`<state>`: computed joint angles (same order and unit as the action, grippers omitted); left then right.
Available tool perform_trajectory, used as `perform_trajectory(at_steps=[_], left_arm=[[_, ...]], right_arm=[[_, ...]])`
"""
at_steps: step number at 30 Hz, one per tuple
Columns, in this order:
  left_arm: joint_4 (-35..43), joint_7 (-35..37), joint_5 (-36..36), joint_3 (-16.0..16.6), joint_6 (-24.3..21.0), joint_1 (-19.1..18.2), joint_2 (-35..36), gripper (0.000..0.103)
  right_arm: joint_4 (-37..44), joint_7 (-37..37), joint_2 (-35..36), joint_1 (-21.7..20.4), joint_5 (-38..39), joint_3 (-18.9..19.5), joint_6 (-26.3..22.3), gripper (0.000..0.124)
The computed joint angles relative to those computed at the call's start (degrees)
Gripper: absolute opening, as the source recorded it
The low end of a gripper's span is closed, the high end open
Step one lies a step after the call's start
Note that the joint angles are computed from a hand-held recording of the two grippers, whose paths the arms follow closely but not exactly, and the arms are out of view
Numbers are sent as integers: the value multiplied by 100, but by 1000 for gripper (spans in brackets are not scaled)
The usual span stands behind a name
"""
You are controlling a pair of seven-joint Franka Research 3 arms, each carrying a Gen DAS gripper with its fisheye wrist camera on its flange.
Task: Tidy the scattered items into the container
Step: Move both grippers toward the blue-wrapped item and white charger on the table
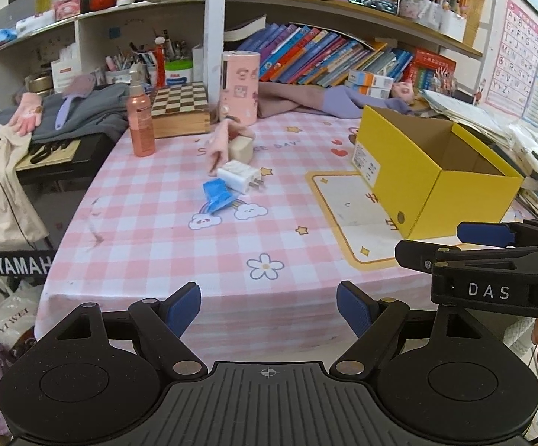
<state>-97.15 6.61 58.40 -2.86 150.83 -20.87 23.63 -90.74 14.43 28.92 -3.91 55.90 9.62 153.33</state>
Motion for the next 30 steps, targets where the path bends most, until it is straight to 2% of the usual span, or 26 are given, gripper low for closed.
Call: perform_trajectory(at_steps=[8,15,24,30], left_arm=[[77,12,-71,28,-84,28,70,83],[365,218,-214,81,-178,107,262,83],[1110,823,-822,176,-152,243,839,83],[1655,1116,-1222,310,-189,278,1258,83]], right_arm=[[294,69,223,45,-143,36,-105,75],[945,319,661,129,-447,96,-287,75],[2507,1062,1664,331,-1253,94,-657,75],[4243,1859,2720,517,-1970,58,-1258,75]])
